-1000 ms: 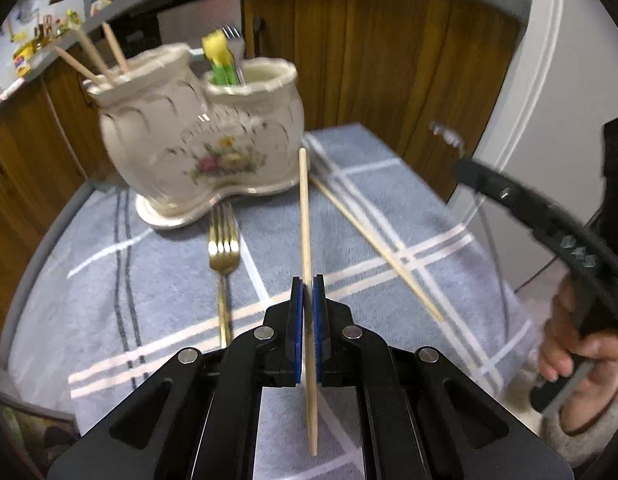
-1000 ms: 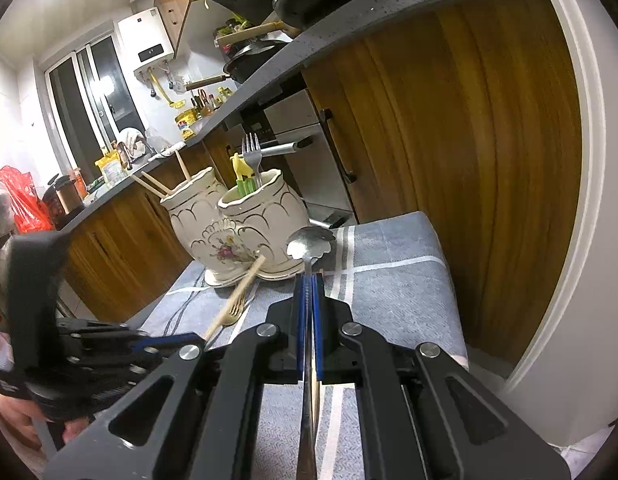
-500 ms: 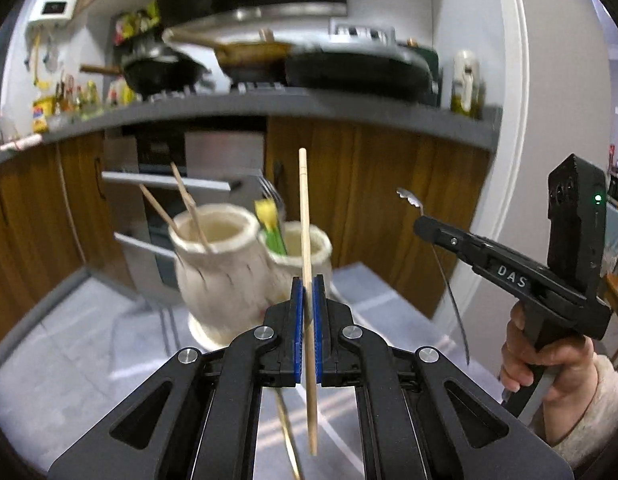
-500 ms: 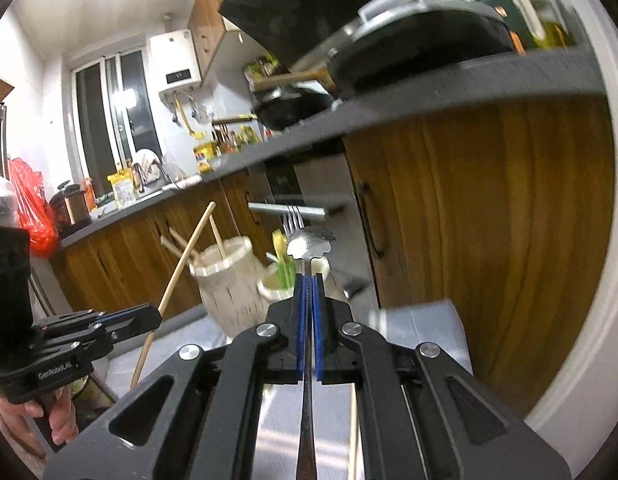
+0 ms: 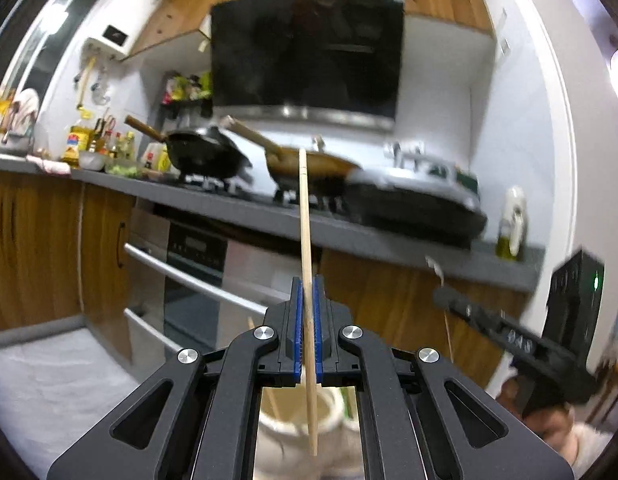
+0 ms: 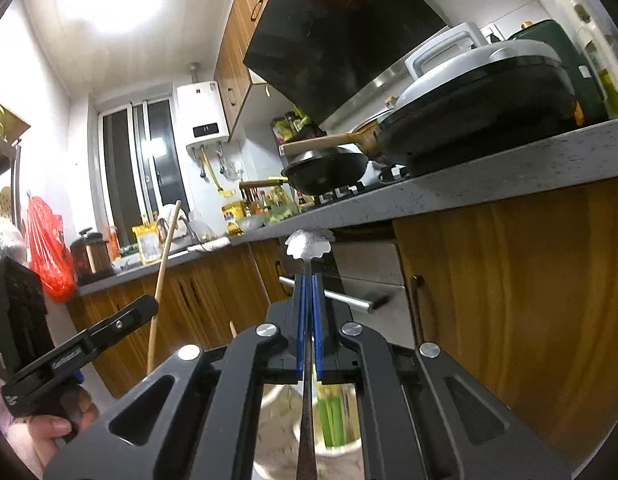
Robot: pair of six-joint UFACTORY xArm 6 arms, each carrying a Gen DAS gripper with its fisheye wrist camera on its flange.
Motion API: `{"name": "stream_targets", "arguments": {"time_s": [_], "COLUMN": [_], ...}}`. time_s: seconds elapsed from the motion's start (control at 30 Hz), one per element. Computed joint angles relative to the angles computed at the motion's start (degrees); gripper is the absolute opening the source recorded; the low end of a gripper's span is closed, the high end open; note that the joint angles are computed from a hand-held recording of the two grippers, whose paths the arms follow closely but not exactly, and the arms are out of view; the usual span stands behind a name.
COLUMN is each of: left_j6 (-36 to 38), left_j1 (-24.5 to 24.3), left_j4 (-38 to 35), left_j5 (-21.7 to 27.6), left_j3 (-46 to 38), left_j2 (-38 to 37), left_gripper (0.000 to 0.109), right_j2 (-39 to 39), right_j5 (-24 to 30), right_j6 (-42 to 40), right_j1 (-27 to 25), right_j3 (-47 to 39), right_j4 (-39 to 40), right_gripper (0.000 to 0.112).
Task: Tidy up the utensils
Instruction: 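Lift the chopstick into the tall cup while the right tool lowers the gold spoon into the small cup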
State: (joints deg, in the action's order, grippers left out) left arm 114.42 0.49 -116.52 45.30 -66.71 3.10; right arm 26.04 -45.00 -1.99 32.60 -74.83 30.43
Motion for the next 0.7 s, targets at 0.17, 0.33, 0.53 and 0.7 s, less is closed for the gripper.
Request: {"name": "stream_targets", "arguments": {"time_s": [0.17,0.33,0.53,0.7], "left_j6": [3.4,6.8,5.3,4.8], "left_j1": [-1.0,-1.9,-1.8,-1.7], "left_j4": [-3.7,-5.6,-3.7,-2.6], "left_j5": [0.8,1.6,1.8,2.3], "left_j3": [-4.2,-5.6,-8.4,-8.5], "left_j2": [4.7,7.4,10.5,11.1], "left_gripper": [0.005,0.005,0.005,0.005], "right_j2": [4.2,8.4,12.2,14.0], "right_j5": [-0.5,-0.8,2.1,2.9], "right_j6": [0.4,0.8,-2.0,-5.7], "right_j1": [-1.2,-1.8,-2.0,-1.4], "right_j3": [-4.9,-9.4,-15.3,-17.5], "right_j4": [-2.0,-2.5,-0.9,1.3], "right_gripper": [0.003,0.003,0.003,0.003]}}
